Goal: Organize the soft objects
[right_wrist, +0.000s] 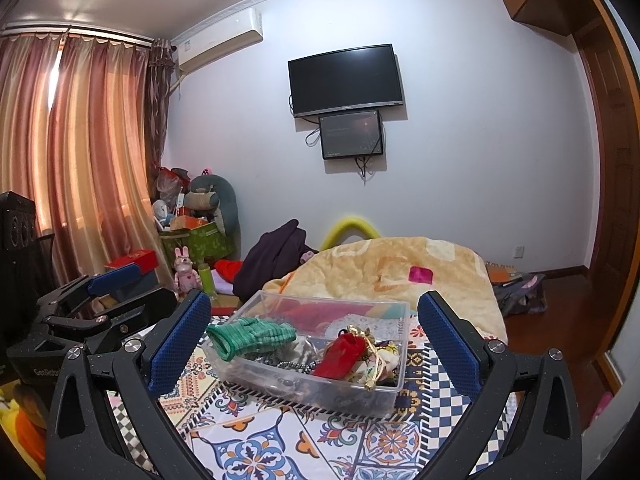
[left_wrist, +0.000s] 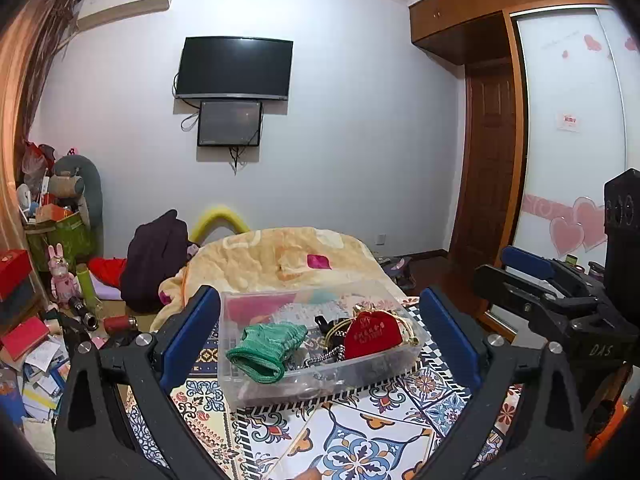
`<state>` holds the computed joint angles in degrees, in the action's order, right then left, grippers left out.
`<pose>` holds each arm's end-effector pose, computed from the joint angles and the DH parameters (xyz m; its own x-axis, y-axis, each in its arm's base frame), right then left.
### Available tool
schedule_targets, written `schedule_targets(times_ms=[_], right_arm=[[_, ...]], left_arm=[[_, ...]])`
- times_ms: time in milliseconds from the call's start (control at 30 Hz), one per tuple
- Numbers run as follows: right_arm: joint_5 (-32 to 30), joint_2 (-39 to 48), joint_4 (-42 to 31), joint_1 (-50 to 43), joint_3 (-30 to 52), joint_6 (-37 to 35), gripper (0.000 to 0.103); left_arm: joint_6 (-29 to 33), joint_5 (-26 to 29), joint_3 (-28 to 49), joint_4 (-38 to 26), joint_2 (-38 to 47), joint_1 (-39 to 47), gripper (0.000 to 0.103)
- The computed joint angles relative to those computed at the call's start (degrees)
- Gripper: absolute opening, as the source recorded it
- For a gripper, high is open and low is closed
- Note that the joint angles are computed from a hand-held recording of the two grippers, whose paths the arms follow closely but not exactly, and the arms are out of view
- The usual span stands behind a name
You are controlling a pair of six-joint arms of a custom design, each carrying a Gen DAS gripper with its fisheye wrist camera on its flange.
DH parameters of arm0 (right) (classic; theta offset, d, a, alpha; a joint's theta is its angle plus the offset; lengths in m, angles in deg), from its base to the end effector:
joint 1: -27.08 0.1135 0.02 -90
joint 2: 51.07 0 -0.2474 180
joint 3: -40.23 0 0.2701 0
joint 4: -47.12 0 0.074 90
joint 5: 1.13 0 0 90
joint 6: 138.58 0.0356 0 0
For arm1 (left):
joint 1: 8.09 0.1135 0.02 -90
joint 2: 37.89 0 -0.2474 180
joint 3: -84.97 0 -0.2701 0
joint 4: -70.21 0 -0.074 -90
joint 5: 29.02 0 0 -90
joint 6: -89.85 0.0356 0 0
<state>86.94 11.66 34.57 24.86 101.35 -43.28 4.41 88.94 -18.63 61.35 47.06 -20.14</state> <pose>0.2827 -0.0098 0.2990 -0.2428 0.1018 -0.9647 0.0286 0.9948 0.0978 0.3544 -0.0927 0.2882 -0.2422 0.1235 -0.9623 0.6432 0.7630 -0.0640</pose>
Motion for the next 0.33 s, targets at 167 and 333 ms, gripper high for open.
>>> schedule_targets(times_ms=[167, 333], right_arm=[[0.28, -0.04, -0.19, 0.37, -0.01, -0.04, 0.103], [0.38, -0.13, -0.28, 0.47, -0.04, 0.06, 0.103]], left_arm=[[0.07, -0.58, 0.14, -0.17, 0.14, -0.11, 0.101], [0.39, -1.37, -0.32, 0.21, -0.12, -0.42, 0.101]])
